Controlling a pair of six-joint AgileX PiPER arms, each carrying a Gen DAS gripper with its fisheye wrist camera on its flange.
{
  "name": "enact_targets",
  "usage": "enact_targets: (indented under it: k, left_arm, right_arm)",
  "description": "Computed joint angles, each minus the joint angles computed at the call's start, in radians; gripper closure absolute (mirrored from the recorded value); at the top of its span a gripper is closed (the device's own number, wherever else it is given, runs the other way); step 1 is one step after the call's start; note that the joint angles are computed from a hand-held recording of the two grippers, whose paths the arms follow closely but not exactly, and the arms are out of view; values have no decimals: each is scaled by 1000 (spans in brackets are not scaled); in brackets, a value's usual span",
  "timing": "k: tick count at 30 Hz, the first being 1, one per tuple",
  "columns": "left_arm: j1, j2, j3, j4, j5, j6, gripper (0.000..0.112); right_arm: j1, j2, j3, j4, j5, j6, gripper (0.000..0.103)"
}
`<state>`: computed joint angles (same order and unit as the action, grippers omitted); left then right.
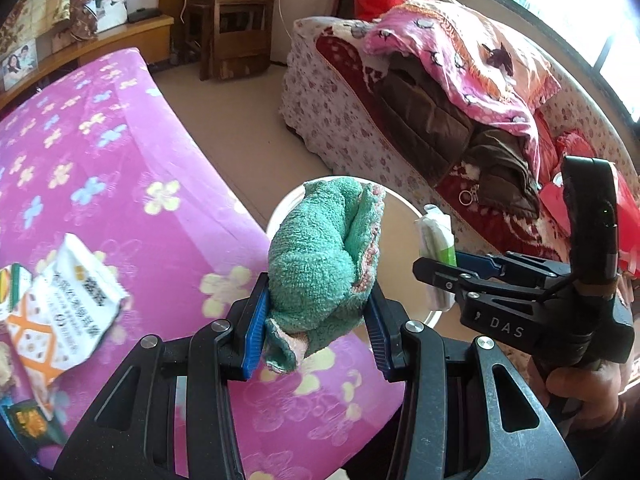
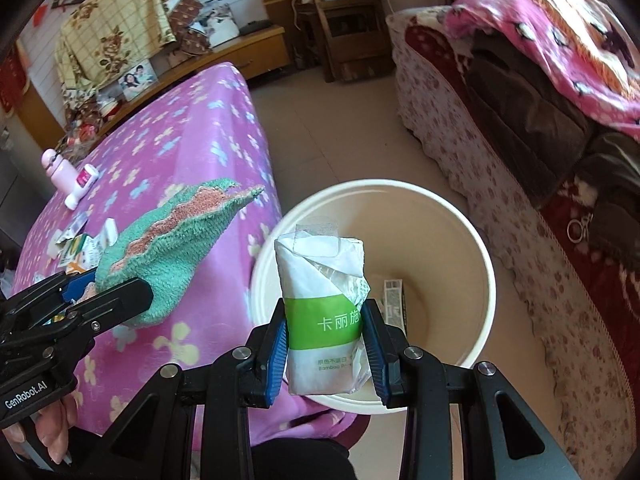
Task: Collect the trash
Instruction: 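Carry towel and tissue packet over the white bucket and open both tools, then move both open tools back toward the table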
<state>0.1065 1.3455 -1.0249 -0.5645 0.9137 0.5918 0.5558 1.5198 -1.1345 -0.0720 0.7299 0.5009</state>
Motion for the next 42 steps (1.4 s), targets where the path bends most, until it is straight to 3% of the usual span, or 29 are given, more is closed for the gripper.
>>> enact_targets:
  k: [5, 6, 8, 10, 22, 32, 42]
  left_arm:
    - [-24, 31, 9, -32, -22, 9, 68]
    - [-21, 42, 8, -47, -17, 11, 66]
    - [-10, 56, 5, -71, -6, 15, 65]
    - [9, 75, 1, -95, 15, 15, 65]
    - [56, -8, 38, -39, -8, 16, 65]
    - [139, -32, 37, -72, 41, 79, 65]
    - [188, -58, 59, -41, 49, 112, 65]
  right_arm:
    - [-32, 14, 22, 21, -17, -10, 69]
    - [-36, 18, 23, 21, -19, -9, 67]
    - [-35, 24, 23, -4, -18, 21, 54]
    - [-32, 24, 29, -36, -22, 59, 51]
    - [10, 39, 1, -58, 4, 89, 51]
    - [78, 32, -65, -132, 68, 166, 51]
    - [144, 67, -102, -82, 70, 94, 47]
